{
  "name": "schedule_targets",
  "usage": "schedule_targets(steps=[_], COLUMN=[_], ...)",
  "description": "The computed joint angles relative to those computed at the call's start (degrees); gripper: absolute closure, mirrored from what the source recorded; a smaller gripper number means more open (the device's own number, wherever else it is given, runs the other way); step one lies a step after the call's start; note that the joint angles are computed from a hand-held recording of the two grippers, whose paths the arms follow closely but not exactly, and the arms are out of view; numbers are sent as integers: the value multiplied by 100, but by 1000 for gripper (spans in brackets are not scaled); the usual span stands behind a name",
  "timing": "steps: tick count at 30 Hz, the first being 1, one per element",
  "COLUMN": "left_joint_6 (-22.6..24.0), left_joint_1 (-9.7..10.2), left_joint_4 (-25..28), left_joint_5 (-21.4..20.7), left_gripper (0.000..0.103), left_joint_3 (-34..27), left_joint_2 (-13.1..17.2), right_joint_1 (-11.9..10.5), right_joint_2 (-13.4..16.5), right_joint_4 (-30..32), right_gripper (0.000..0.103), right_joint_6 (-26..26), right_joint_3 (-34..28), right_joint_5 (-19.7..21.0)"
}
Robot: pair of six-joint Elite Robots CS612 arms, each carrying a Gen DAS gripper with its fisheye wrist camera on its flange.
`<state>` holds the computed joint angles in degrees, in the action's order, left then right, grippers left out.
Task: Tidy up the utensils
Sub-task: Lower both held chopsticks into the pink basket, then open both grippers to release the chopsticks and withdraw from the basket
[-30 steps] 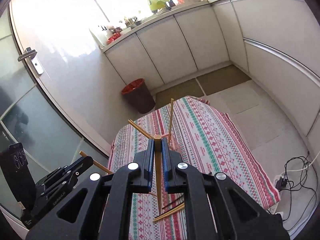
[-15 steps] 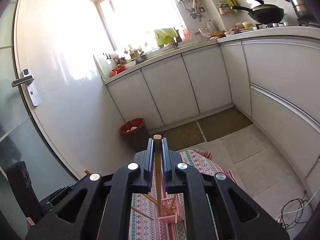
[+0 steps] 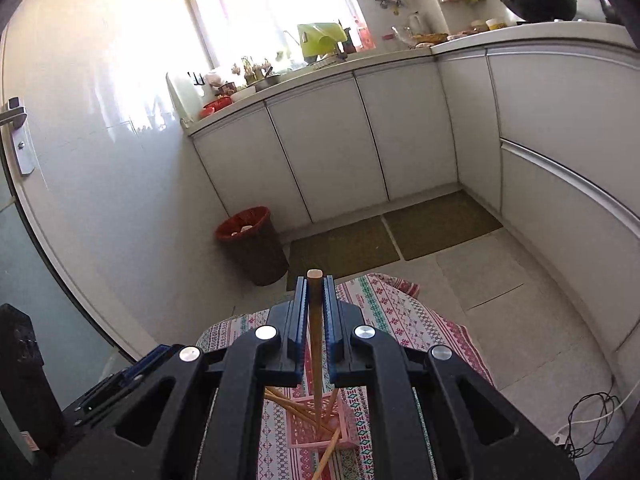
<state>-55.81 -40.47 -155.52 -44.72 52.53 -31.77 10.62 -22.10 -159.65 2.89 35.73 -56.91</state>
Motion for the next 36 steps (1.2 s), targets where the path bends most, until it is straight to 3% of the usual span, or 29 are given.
schedule_targets(steps=[4, 10, 14, 20, 24, 28, 30, 36], left_joint_6=[27, -134, -318, -469, -475, -568, -675, -1121], left_joint_1=[-34, -14, 2, -20, -71, -150, -193, -291], left_joint_4=[-462, -456, -160, 252, 521, 962, 1169, 1833], left_joint_5=[200, 205, 148, 123, 142, 291, 353, 479], left_gripper=[64, 62, 62, 58, 49, 35, 28, 19], left_joint_3=[185, 343, 369, 354, 295, 186, 172, 204], left_joint_2=[-81, -159, -182, -206, -201, -187, -196, -244], right_joint_1=[43, 119, 159, 143, 123, 80, 58, -5], right_joint_2=[60, 63, 66, -151, -383, -591, -702, -923], right_joint_4=[41, -36, 84, -162, -461, -683, -776, -1132], right_gripper=[95, 95, 75, 72, 59, 50, 41, 25], right_joint_6=[-85, -211, -298, -402, -557, -682, -751, -829], right_joint_3=[-91, -41, -30, 363, 821, 1268, 1518, 2093], right_joint_5=[-107, -219, -304, -439, -674, -894, -1060, -1419])
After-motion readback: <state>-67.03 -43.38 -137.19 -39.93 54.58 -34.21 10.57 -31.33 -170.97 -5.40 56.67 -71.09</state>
